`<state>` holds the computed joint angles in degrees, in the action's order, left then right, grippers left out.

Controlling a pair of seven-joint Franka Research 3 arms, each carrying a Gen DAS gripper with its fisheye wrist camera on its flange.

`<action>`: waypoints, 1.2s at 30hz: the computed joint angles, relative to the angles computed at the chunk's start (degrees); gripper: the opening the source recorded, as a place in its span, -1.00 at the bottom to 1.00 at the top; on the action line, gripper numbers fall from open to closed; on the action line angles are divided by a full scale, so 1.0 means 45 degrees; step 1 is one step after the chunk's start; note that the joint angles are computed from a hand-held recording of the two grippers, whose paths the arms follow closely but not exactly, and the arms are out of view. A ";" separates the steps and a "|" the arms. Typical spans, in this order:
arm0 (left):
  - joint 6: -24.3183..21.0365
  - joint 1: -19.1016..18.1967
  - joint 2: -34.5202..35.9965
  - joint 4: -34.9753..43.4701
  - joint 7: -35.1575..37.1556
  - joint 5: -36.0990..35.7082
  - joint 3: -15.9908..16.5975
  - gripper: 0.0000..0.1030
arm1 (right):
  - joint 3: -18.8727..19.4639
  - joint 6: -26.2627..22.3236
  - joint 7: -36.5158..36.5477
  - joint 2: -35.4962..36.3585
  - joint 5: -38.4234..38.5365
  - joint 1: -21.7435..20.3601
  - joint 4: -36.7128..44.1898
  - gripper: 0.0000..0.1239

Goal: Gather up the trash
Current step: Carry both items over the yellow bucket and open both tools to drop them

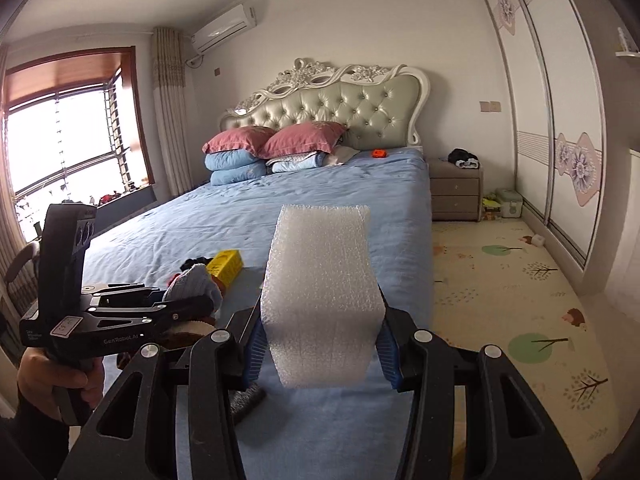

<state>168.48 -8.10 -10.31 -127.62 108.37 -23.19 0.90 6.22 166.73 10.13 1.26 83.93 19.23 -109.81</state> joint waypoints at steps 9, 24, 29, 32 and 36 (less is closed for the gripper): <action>-0.2325 -0.0849 0.3931 0.4235 0.1616 -0.1694 -0.1828 -0.46 | -0.1140 0.1253 0.1031 -0.1536 -0.0452 -0.1091 -0.2887 -0.26; -0.8140 -0.1399 1.1212 1.2945 -0.1929 0.2940 -0.3730 -0.02 | -0.1812 0.0767 0.6849 0.0474 -0.5906 -0.3119 -0.4014 -0.25; -0.7321 -0.1571 1.1329 1.2847 -0.2508 0.4177 -0.3711 0.73 | -0.1384 0.1193 0.6776 0.1021 -0.5465 -0.3611 -0.3815 0.36; -0.7160 -0.1294 1.1105 1.2598 -0.2528 0.4230 -0.3934 0.74 | -0.1247 0.0998 0.6627 0.0997 -0.5059 -0.3857 -0.3803 0.34; -0.6441 -0.1036 1.0397 1.1694 -0.2484 0.4234 -0.4104 0.75 | -0.1182 0.0890 0.6138 0.0816 -0.4418 -0.3945 -0.3737 0.32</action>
